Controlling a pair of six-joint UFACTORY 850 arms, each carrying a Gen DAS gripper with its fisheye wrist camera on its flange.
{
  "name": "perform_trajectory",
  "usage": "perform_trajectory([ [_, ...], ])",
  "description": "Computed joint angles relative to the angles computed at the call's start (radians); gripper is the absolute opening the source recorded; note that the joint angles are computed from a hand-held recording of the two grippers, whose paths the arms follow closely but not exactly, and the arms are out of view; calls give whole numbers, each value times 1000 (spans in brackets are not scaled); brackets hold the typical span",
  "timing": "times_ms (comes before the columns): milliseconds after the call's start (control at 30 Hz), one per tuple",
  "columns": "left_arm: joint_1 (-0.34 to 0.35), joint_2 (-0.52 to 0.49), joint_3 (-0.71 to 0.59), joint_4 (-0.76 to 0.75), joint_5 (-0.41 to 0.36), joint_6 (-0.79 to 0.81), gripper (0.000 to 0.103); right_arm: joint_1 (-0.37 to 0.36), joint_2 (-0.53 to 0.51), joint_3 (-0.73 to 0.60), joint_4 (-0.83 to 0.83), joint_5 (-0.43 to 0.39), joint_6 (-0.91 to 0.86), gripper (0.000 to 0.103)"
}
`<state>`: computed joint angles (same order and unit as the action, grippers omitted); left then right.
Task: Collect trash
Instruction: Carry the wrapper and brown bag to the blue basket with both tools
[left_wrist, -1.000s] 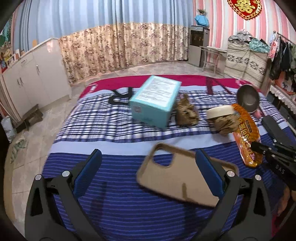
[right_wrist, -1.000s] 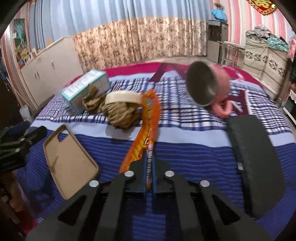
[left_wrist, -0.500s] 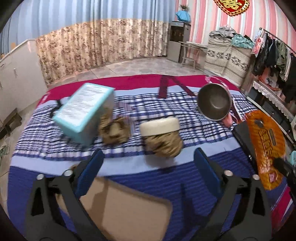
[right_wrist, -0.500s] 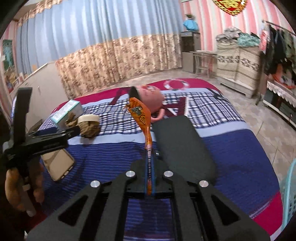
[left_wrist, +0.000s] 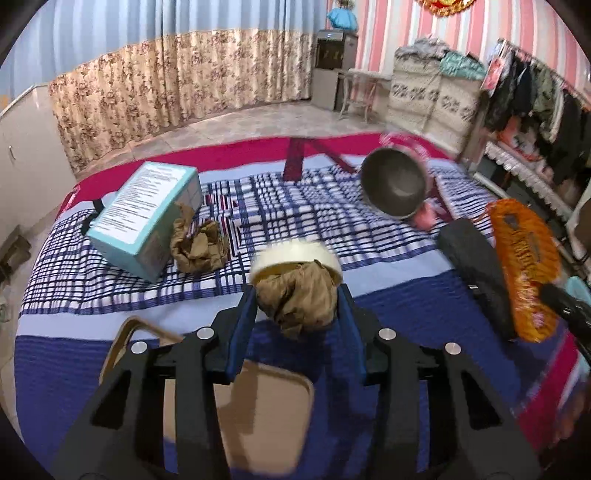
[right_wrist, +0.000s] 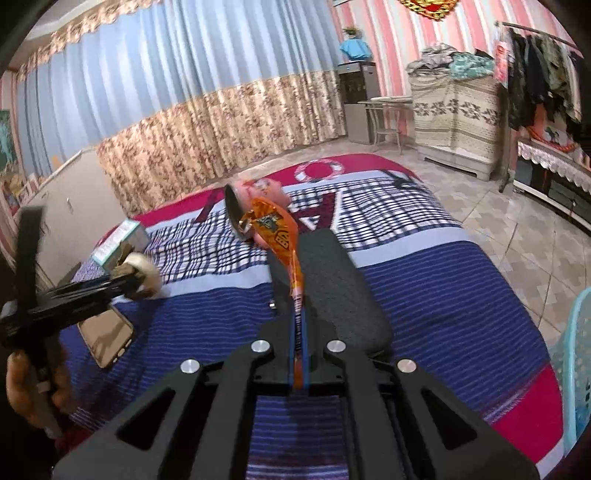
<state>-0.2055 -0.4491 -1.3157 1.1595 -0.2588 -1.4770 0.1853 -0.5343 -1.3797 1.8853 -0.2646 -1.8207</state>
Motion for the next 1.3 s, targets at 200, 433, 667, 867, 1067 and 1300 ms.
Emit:
perform_trajectory([
  [200,-42,84,65,275,-80,-230,43,-50,59,68,159,-15,-137,3],
  [433,-82,70,23,247,-75,-193,43,-130,153,174,325,-3,-314,3],
  [667,-182,-14,-75,326,-44,-255,43,-266,219,262,405,5,-364,3],
  [867,-267,-110,-202,283,-1,-178,43,-373,224,300,526,-12,-422,3],
  [1067,-350,-227,-358,119,26,42,43,-422,180,282,780,54,-640,3],
  [1300,-425,-352,-526,-35,43,242,43,-450,155,259,1006,80,-886,3],
])
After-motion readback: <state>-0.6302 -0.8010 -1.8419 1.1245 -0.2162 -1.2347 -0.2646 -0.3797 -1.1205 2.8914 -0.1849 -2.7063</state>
